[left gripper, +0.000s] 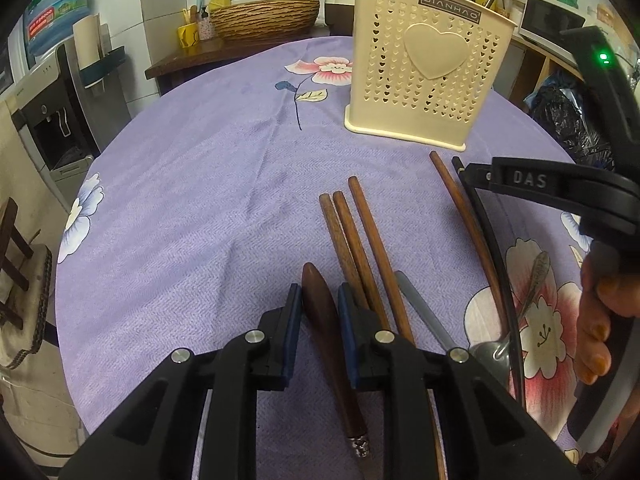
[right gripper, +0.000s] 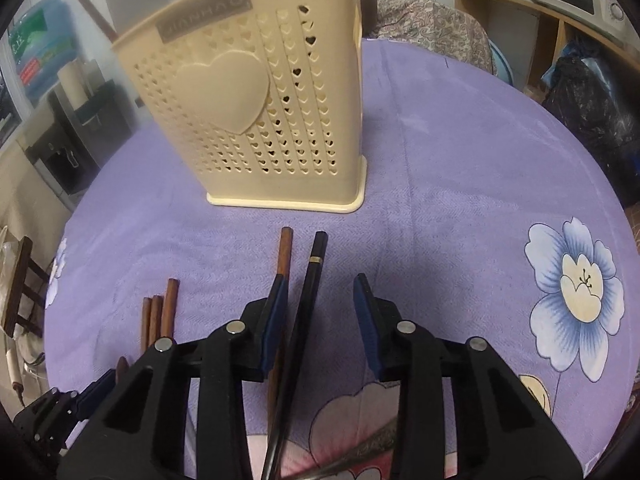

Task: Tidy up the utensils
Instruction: 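Grasp a black chopstick with the right gripper while the left gripper grasps a wooden-handled spoon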

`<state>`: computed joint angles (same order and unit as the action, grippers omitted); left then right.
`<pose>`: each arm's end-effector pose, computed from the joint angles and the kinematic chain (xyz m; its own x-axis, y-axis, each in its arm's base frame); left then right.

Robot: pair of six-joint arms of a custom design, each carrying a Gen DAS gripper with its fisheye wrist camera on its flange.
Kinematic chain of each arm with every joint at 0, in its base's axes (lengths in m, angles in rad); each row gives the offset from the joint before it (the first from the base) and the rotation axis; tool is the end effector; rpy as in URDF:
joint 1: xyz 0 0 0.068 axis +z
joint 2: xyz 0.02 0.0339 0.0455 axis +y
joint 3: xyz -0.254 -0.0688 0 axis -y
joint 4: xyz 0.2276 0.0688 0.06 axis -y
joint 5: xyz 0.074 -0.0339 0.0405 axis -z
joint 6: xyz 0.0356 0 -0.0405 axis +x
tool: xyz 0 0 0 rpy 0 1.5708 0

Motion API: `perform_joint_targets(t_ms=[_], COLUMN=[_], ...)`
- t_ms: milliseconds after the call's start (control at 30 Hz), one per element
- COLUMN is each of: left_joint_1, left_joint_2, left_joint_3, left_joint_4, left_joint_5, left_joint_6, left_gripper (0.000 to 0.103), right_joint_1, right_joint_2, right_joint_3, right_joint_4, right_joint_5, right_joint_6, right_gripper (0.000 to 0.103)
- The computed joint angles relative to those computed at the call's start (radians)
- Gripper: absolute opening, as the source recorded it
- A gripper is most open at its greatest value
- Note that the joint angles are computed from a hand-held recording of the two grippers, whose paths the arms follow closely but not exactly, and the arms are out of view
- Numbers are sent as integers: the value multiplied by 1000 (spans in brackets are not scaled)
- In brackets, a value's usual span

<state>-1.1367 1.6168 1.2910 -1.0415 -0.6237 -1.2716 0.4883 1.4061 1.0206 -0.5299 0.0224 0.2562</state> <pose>0.1397 -0.2519 0.2505 -0.7777 -0.1667 -0.6061 -0.1912 0.9812 -0.0245 0.2464 0.1300 0.2472 -0.7931 -0.1344 -0.5941 -0.2646 0.9545 0.1373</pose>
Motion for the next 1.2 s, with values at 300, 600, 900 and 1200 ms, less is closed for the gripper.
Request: perform_joint_targets(t_ms=[300,600,900,1200], left_joint_1=[2,9,6,4], left_joint_2=[-1,5,20,18], left_joint_3=[-3,6,19,18], left_joint_4=[4,-3,-15,-14], left_joint_5=[-1,6,-1,-1], left_joint_6=[5,15,1,-2], left_gripper=[19,19,19,19], right_joint_1=[24,47,7,4], right_joint_2=[39,95,100,90], right_joint_3=[9,62,67,51], right_joint_4=[-3,-7,-1,15], right_joint_5=[37,76,43,31], right_joint_6=[4,13,-1,-3], right_gripper=[28,26,11,9])
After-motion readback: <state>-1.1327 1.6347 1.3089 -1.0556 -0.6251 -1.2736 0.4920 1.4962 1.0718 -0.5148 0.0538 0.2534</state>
